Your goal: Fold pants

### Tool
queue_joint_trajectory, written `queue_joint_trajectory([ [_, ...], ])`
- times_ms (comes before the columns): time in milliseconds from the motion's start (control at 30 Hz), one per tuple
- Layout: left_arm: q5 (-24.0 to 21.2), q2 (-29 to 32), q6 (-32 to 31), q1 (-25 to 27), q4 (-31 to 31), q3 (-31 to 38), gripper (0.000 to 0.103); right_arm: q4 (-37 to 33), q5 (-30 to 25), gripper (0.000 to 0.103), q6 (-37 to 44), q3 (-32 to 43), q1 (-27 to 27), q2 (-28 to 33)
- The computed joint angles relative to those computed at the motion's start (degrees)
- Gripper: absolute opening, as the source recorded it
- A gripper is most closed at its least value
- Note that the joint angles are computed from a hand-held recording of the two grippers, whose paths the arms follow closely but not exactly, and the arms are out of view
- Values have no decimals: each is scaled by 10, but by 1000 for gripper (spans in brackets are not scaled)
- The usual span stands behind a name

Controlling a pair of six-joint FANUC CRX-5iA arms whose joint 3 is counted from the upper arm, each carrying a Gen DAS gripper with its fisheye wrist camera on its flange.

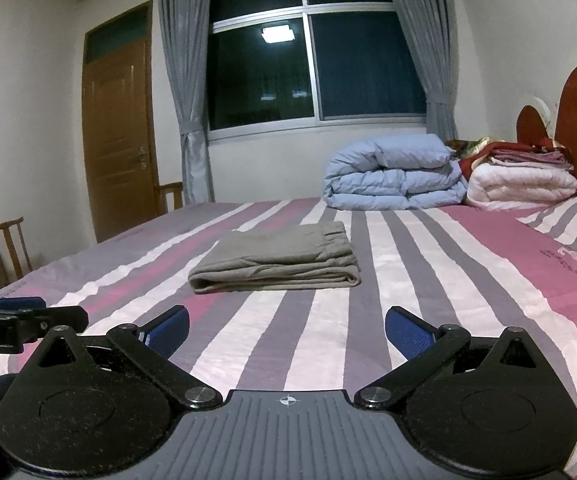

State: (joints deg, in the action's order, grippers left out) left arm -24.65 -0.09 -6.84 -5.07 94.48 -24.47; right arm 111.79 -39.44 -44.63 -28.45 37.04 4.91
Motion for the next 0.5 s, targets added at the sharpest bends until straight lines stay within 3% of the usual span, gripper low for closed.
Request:
queue_joint_trajectory([
  [500,-12,-2,15,10,-22,3,97,-18,2,103,18,7,9,8],
])
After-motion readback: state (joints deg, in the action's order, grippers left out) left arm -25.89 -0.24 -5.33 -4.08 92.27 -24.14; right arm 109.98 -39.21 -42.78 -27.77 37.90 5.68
